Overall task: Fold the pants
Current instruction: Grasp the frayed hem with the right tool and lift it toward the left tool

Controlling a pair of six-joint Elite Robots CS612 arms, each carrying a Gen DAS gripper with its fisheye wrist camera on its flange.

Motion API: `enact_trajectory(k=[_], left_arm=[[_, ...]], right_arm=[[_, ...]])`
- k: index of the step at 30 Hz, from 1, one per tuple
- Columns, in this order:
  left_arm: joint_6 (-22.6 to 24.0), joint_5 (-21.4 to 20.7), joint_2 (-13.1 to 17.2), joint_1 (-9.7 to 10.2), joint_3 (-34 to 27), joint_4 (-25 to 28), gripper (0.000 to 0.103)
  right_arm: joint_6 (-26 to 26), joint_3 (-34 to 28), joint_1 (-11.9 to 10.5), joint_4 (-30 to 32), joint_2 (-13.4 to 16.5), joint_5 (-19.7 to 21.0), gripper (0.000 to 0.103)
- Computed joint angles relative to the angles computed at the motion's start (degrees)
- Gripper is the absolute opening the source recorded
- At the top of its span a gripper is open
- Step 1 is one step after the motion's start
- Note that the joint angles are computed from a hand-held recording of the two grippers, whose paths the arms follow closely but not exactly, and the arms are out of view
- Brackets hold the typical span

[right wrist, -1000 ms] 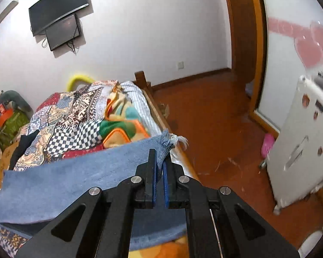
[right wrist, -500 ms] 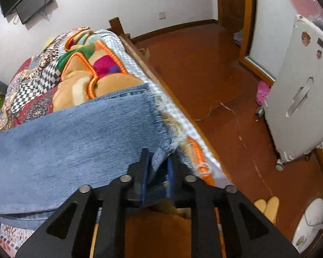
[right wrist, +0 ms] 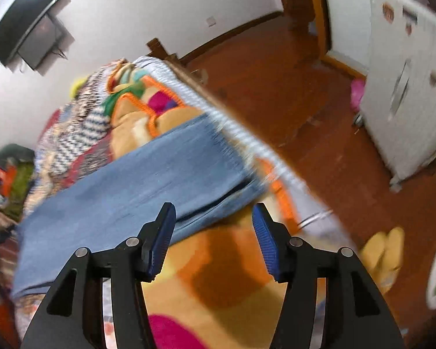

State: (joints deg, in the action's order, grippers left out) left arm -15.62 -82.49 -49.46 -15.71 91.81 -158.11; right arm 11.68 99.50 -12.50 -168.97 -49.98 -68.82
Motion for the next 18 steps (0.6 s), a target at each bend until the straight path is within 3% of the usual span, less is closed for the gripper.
enact_trajectory(k=[2,5,6,10,13,15,18], left_arm=[[1.01,-0.02,-0.35,-0.96,1.19,-0.09,0.093],[2.37,-0.29,-0.45,-1.96,2.04,0.95,0.093],[2.21,0.89,-0.52,-2.36,2.83,-0.87,0.093],[0.02,-1.23,-0.50,-1.98,2.83,-0.66,0.093],[0.14,-0.93,-0.15,-2.22,2.60,-0.92,0.096],[0.63,-0.53,0.02,-2.45,2.38,-0.97,0.096],[0.83,-0.46,0.17,-2.51,2.15,-0.90,0.096]], right_arm=[[1.07,-0.09,0.27,0.24,0.63,1.71,0.052],[2.29,-1.60,0.92,1.61,2.06,1.11,0.052],[2.56,-2.34,0.99,2.26,2.70,0.84,0.052],[7.61,-3.51,0.28,1.72,4.30,1.96,0.054],[8.42,-4.07,-0.05,0.53,5.18,2.45,0.054],[8.16,-4.29,0.11,-0.73,5.52,1.77,0.046],[7.23,-4.43,0.65,-2.90,5.56,-0.60,0.020]])
